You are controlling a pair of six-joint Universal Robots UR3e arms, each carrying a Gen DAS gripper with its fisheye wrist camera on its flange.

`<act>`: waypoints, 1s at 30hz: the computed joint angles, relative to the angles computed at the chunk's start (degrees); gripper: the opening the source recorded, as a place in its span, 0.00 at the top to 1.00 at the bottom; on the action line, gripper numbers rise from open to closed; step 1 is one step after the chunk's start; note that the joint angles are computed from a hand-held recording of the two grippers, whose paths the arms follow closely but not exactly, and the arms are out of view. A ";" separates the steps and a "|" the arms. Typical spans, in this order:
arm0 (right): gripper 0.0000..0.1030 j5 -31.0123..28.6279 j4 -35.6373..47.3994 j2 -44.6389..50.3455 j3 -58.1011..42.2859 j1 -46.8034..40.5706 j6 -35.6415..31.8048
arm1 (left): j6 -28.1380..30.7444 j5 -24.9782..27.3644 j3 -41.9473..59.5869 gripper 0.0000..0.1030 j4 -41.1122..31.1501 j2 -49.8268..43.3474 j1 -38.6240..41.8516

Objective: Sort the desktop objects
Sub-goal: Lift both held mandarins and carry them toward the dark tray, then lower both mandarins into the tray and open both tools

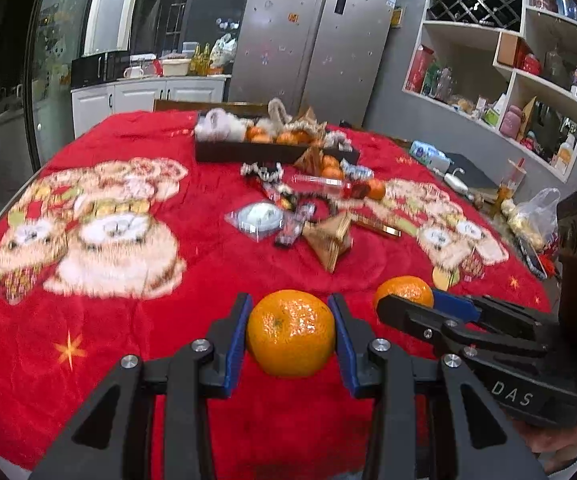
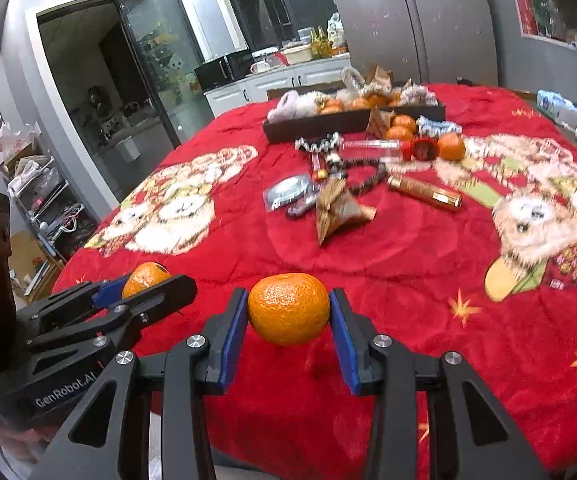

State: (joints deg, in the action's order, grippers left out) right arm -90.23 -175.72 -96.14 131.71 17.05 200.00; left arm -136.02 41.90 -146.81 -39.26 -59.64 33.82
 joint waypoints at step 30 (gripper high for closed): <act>0.62 11.18 25.62 24.73 -48.94 -20.30 -15.16 | -28.06 19.50 97.64 0.61 -2.67 -75.48 -32.72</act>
